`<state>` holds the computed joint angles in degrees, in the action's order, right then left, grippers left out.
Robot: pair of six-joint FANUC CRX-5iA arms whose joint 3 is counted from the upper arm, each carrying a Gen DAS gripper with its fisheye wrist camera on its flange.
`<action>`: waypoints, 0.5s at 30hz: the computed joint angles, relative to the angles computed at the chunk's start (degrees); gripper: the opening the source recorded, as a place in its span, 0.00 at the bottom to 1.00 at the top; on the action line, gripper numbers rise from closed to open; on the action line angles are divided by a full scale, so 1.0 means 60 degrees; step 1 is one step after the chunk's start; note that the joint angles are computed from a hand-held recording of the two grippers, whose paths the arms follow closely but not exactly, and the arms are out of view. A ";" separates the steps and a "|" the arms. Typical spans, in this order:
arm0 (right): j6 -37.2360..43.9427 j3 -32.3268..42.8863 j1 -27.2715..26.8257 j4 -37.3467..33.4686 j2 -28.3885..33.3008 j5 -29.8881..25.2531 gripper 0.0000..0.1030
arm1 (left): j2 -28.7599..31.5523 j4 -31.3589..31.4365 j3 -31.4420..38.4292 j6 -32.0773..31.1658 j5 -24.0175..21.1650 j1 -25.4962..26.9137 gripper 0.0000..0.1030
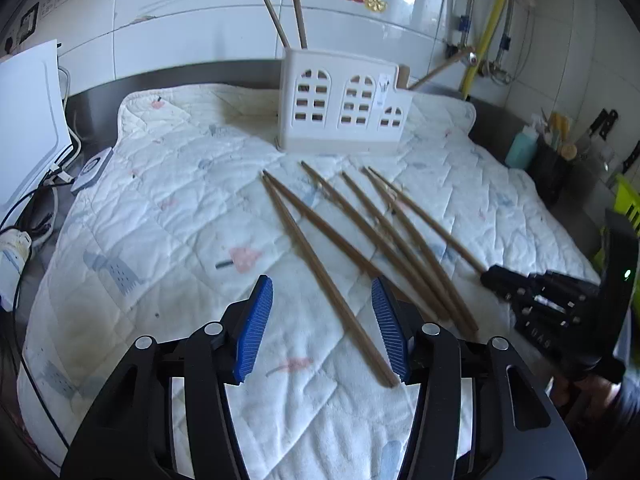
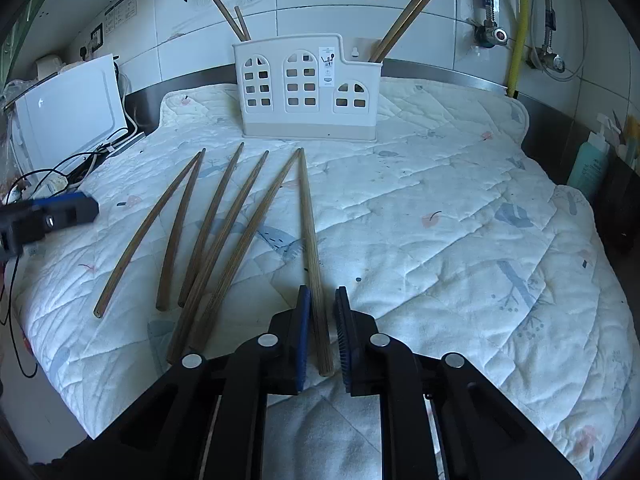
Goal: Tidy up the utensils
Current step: 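Grasp a chopstick with the right tool while the left tool grasps another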
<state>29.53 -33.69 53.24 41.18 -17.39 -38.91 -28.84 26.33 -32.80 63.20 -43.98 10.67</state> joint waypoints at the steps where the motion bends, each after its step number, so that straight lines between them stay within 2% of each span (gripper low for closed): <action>1: -0.0019 -0.0025 -0.0002 0.0023 -0.0031 0.0008 0.08 | 0.0043 0.0121 -0.0076 -0.0044 -0.0077 -0.0017 0.44; 5: -0.0277 -0.0150 0.0014 0.0218 -0.0185 0.0065 0.07 | 0.0191 0.0541 -0.0297 -0.0038 -0.0107 -0.0118 0.29; 7: -0.0339 -0.0169 0.0028 0.0253 -0.0271 0.0057 0.07 | 0.0224 0.0458 -0.0344 0.0173 0.0049 -0.0305 0.29; 9: -0.0462 -0.0203 0.0062 0.0376 -0.0369 0.0030 0.07 | 0.0331 0.0450 -0.0351 0.0317 0.0074 -0.0401 0.23; 15: -0.0717 -0.0227 0.0150 0.0725 -0.0589 0.0016 0.07 | 0.0477 -0.0392 -0.0270 0.1818 0.0405 -0.0686 0.13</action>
<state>25.23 -35.05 54.14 45.53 -20.92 -38.82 -25.98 23.98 -34.42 74.11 -41.56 6.56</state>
